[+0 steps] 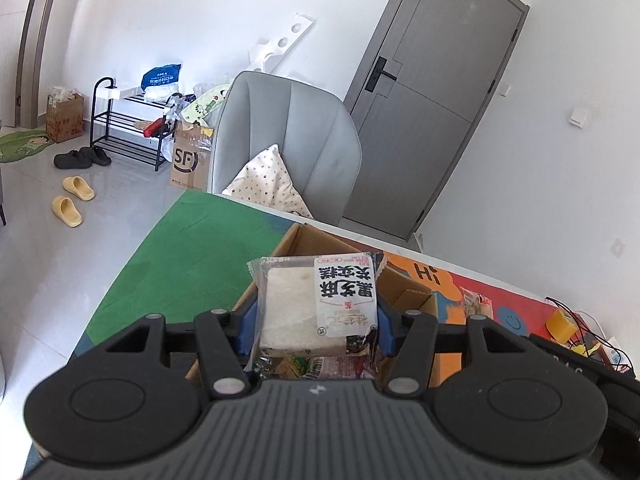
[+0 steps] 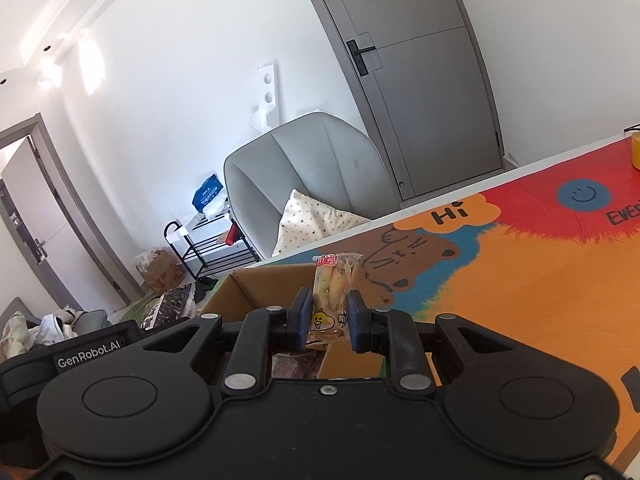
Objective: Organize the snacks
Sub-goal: 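Carry the white bread packet and small clear snack over the cardboard box, then open both tools to drop the bread packet and snack into the box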
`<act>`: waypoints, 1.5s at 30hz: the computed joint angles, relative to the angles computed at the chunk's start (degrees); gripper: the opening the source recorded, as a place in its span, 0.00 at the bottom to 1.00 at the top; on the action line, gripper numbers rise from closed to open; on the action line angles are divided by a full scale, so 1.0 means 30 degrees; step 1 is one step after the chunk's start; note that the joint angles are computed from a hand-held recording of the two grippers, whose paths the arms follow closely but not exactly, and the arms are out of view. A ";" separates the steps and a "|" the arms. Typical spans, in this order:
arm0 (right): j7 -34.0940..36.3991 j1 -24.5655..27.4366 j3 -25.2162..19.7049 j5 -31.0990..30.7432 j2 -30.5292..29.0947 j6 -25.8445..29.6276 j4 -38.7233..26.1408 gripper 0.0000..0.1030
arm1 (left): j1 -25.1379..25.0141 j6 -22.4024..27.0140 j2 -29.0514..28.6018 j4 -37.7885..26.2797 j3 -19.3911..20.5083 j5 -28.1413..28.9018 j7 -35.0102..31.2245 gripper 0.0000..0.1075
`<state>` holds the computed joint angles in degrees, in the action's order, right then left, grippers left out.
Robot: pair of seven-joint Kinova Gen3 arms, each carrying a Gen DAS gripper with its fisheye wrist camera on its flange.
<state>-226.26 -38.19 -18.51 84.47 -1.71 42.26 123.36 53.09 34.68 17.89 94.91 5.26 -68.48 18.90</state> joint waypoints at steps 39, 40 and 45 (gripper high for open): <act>-0.0810 -0.0614 -0.0743 -0.2088 -0.0956 0.2029 0.0899 0.57 | 0.0103 0.0626 -0.0557 0.0353 0.0481 0.0053 -0.0373 0.72; -0.0868 -0.0604 -0.0834 -0.2149 -0.1077 0.2088 0.1034 0.58 | 0.0109 0.0735 -0.0578 0.0351 0.0571 0.0090 -0.0422 0.72; -0.0622 -0.0482 -0.1199 -0.2765 -0.1979 0.1981 0.1740 0.63 | 0.0225 0.1325 -0.0576 0.0124 0.1004 0.0718 -0.1114 0.78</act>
